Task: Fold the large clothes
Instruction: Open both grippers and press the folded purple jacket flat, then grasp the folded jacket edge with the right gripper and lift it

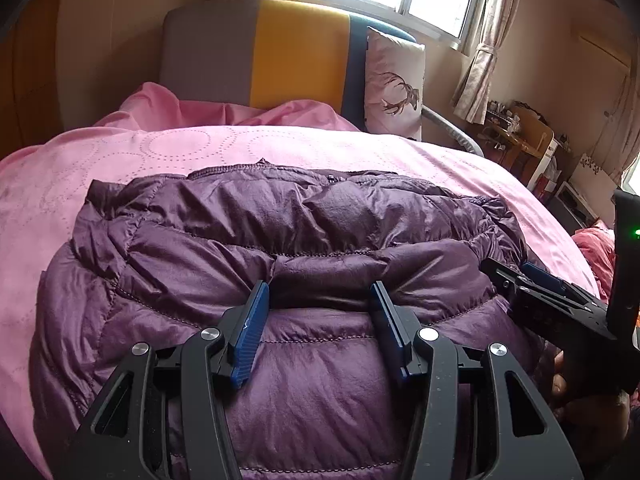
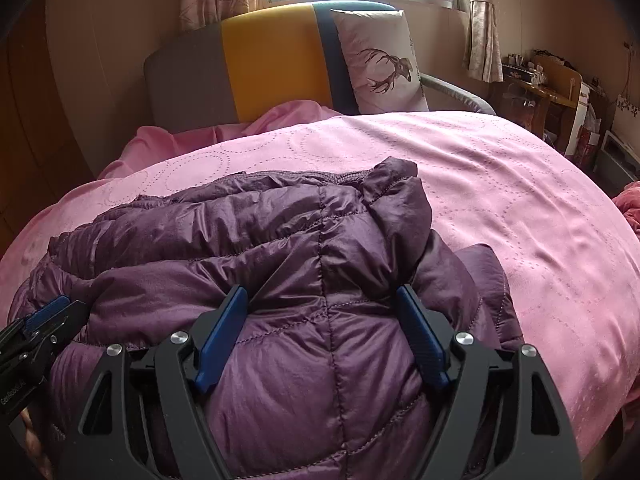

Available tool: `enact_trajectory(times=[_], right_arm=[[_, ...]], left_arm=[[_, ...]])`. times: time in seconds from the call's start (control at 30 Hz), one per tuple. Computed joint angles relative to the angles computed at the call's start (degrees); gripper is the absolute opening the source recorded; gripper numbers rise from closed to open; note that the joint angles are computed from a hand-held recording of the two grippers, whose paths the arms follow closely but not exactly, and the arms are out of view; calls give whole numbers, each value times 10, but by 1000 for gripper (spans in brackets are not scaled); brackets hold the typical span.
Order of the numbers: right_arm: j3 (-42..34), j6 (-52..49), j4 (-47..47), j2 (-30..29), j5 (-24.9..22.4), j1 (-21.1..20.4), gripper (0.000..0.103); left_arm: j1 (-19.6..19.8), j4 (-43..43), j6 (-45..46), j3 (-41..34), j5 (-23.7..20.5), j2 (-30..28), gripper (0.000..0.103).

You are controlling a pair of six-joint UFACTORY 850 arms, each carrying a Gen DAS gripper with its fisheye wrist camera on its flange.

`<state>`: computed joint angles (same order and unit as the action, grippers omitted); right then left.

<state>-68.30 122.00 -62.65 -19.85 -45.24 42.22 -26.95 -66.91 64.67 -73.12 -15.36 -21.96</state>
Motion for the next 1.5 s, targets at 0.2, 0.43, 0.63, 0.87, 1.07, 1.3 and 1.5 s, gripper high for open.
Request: enact_trajectory(times=[0.2,0.43,0.63,0.87,1.07,1.3,1.5], right_arm=[[9,14,-9,-4,17,-5,76],[-3,-14,11,-11,6,-4,76],[49,45,-17,57,1,17,86],[173,174,-27,161,29,32,93],[263,381,-160,210,138,34,95],[270,446,-232,207,156,46,99],[266,458,-244,207,170,50,94]], left_arm=[[13,-44,22,-8,-33,-25,51],[20,-62,33,-10,-52,-35,51],[26,-82,50,22,-44,10,54],[6,-191,181,75,2,60,54],[-17,-155,170,78,28,59,54],[-30,-154,180,68,62,19,55],[-28,-116,133,72,58,30,56]])
